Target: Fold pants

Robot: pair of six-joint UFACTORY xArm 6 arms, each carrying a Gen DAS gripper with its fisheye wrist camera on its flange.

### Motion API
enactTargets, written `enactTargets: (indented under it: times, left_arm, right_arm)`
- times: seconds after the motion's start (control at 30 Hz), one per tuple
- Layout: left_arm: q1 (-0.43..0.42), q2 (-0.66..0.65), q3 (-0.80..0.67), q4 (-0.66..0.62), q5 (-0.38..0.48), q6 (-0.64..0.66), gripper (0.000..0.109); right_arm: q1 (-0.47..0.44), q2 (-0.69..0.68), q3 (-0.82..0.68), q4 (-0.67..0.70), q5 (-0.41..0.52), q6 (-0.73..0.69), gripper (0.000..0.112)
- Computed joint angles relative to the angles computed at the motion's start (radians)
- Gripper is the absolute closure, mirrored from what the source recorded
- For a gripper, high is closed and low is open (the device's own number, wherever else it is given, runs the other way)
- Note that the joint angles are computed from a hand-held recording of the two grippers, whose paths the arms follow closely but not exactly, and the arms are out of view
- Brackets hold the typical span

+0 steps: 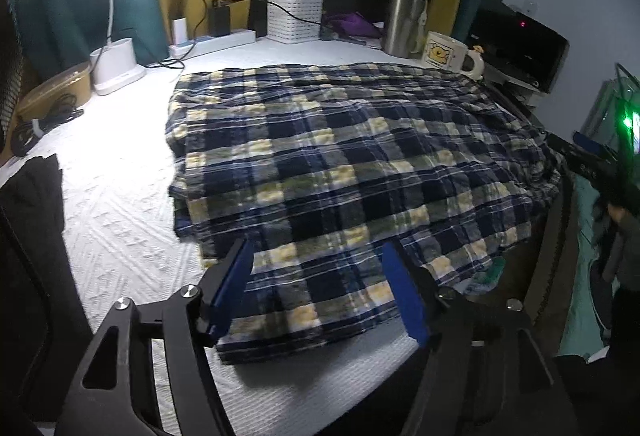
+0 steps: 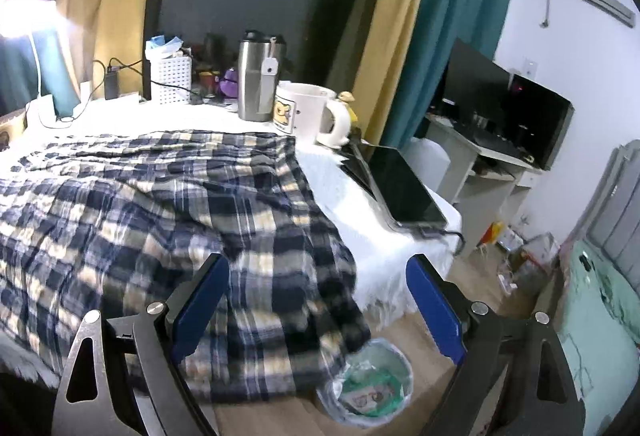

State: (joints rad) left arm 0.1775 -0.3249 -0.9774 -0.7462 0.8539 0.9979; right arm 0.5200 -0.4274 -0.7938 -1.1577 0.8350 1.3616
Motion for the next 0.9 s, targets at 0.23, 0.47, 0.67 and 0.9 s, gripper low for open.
enactTargets:
  times: [0.23, 0.47, 0.67, 0.9]
  left_arm:
    - [0.009, 0.024, -0.017, -0.015, -0.013, -0.033, 0.041]
    - [0.006, 0.022, -0.013, -0.013, -0.026, -0.030, 0.041]
    - [0.006, 0.026, -0.013, 0.001, -0.032, -0.055, 0.041]
    - [0.007, 0.025, -0.015, 0.011, -0.039, -0.055, 0.041]
  right_arm:
    - [0.048, -0.040, 0.043, 0.063, 0.054, -0.063, 0.021]
    - [0.085, -0.077, 0.186, 0.146, 0.013, 0.076, 0.009]
    - [0.057, 0.065, 0.172, 0.132, -0.125, 0.117, 0.009]
    - [0.086, 0.073, 0.135, 0.025, -0.090, 0.255, 0.009]
